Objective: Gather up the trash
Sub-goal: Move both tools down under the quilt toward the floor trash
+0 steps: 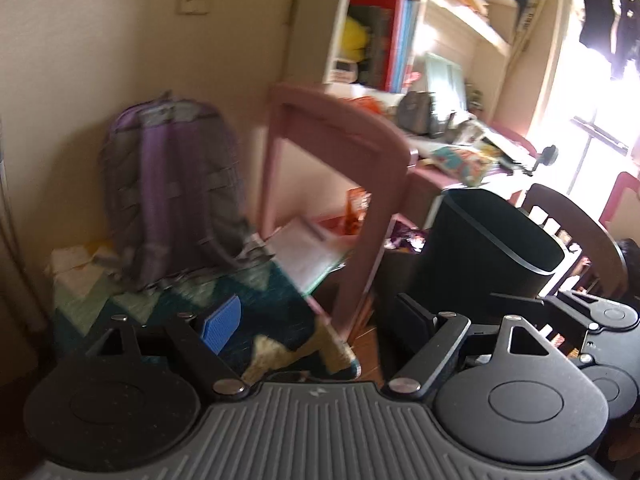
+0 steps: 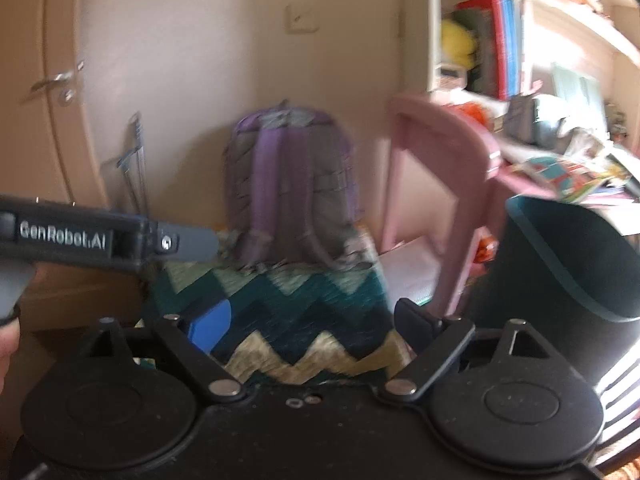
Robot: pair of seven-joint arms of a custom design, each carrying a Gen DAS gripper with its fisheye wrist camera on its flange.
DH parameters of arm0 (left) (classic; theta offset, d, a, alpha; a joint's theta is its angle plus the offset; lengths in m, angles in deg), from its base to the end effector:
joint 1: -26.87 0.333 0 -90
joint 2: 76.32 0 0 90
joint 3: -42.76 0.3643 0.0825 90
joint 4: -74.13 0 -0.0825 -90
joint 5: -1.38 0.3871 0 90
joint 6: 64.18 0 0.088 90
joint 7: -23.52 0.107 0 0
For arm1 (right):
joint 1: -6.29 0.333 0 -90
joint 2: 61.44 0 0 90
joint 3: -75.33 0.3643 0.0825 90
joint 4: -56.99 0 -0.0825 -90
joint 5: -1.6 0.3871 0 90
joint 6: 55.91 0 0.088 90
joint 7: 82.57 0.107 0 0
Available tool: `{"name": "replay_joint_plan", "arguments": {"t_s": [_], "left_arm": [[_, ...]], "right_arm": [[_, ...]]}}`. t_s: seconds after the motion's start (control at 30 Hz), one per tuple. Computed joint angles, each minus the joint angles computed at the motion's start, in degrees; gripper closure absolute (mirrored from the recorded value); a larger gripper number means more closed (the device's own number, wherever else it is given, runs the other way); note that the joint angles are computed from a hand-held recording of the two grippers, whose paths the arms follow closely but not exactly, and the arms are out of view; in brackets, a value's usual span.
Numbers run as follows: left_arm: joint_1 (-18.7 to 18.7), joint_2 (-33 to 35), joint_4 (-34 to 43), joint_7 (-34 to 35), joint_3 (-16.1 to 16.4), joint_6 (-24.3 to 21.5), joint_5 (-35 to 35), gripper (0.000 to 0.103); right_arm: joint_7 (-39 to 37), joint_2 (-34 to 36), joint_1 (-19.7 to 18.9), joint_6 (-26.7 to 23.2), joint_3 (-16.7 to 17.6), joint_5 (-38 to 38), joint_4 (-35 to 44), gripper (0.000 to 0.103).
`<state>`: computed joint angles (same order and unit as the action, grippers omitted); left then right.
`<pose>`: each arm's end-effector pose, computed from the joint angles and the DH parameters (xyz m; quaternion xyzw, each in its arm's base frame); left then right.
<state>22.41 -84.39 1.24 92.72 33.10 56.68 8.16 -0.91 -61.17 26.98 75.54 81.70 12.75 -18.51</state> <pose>0.4681 -0.1264 0.9571 -0.6530 0.5914 -0.3827 0.2783 0.5121 0.2660 0.8848 -0.7715 0.4241 -0.1939 0.4329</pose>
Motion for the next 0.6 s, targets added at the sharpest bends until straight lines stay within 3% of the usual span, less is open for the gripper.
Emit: {"name": "replay_joint_plan", "arguments": {"t_s": [0.2,0.3,0.47,0.6], "left_arm": [[3.1,-8.9,-16.4,0.2,3.6,6.2,-2.0,0.016],[4.8,-12.3,-24.0,0.3,5.1,9.2,-3.3,0.004],[7.5,-16.5,-36.8,-0.5,6.8,15.5,-5.0,0.003],[9.6,-17.3,-44.9,-2.5,7.4,19.3,-6.5,0.003]], "right_arm": [[0.0,1.5,2.4,1.2,1.8,2.2,-3.8,0.013],[0.9,3.1,3.4,2.0,2.4,3.3,-5.3,0.013],[1.1,6.7,5.3,2.6,3.2,2.0,-7.3,0.013],[1.9,9.1,6.7,6.7,3.2,-1.3,-10.6,0.013]]}}
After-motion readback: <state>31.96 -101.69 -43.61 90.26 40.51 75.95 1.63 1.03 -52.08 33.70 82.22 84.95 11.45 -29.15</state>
